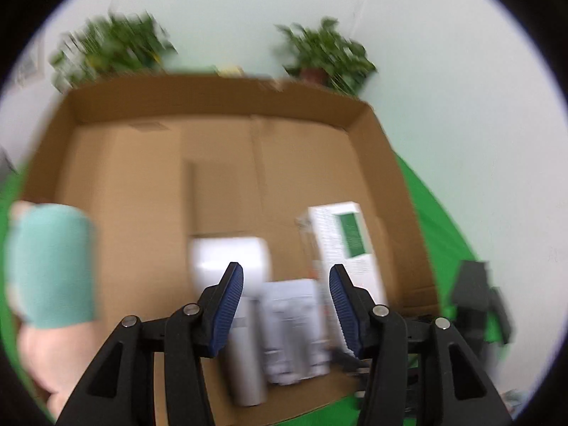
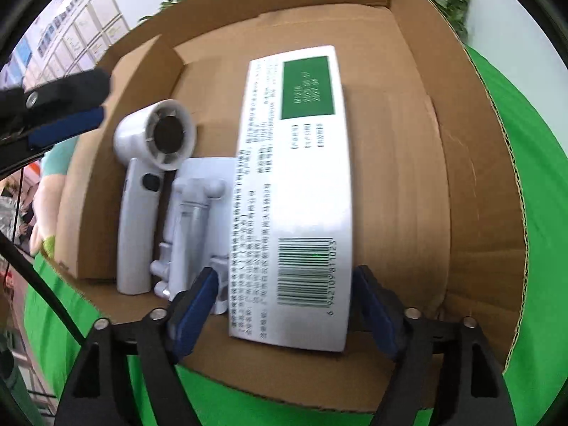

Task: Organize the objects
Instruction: 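Open the right gripper to release the medicine box and withdraw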

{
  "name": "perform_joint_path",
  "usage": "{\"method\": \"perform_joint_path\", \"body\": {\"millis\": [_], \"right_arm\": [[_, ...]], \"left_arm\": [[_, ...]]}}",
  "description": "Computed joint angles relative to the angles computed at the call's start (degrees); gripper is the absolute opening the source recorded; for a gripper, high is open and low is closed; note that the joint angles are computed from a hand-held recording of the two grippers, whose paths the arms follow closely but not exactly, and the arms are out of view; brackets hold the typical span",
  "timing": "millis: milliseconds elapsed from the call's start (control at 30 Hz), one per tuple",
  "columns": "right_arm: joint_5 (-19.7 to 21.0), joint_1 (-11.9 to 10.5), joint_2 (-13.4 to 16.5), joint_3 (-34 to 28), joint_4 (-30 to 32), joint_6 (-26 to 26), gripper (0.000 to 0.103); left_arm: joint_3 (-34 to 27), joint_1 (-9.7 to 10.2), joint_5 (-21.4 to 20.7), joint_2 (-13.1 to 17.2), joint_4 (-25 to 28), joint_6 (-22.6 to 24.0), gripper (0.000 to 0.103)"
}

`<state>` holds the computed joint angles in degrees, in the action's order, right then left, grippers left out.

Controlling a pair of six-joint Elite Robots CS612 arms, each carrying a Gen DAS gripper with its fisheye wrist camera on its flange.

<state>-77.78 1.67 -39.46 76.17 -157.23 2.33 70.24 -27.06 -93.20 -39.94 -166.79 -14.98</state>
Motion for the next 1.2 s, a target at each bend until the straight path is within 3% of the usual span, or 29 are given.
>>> {"method": "perform_joint_path", "body": {"millis": [67,133,200,233,367,467,600,700,767,800,967,1200], "right_arm": [[0.6,-0.1,-0.5,0.7,-2.2,0.8,0.09],[0.0,0.0,-1.0,2.0,-6.4,2.0,0.097],[-2.8,0.9,-2.4,5.5,-13.6,3.5,0.098],[-3.6,1.2,-3.0,6.7,-16.1,4.1,0.099],[-4.4,0.8,-5.0,11.6,-26.1,4.8,0.102],[-8.7,2.9,-6.0,16.1,-35.9,3.5,0.102],[-12.0,3.1,-7.5,20.0,-41.6,4.3,0.102],[-16.0,3.7,-5.5,17.8,-42.2,4.9,0.102],[-15.2,3.6,-4.8,16.5,-38.9,6.4,0.103],[-16.7,4.0,-4.3,15.9,-39.0,5.1,0.103],[-19.4,4.7,-3.0,13.6,-36.1,2.2,0.103],[-19.5,4.8,-2.8,13.1,-34.7,1.3,0.103]], "left_arm": [[5.1,-1.1,6.4,-1.9,-7.0,1.5,0.051],[8.7,-1.22,9.7,-3.2,-12.6,1.5,0.058],[13.5,-1.55,13.4,-5.3,-18.4,1.2,0.074],[15.5,-1.9,16.0,-5.8,-21.6,1.4,0.076],[17.4,-2.58,23.1,-5.8,-25.4,0.2,0.078],[18.4,-3.26,27.0,-4.5,-29.3,-0.8,0.078],[17.9,-4.64,32.8,-2.6,-30.3,1.9,0.08],[16.0,-4.45,32.7,-1.3,-25.2,1.4,0.08],[15.8,-3.4,27.8,-1.2,-23.1,-2.9,0.08],[15.8,-3.27,27.2,-1.1,-23.5,-3.6,0.08],[15.8,-4.38,31.2,-0.2,-25.7,0.2,0.082],[16.4,-4.44,30.8,-0.7,-25.2,-0.2,0.085]]}}
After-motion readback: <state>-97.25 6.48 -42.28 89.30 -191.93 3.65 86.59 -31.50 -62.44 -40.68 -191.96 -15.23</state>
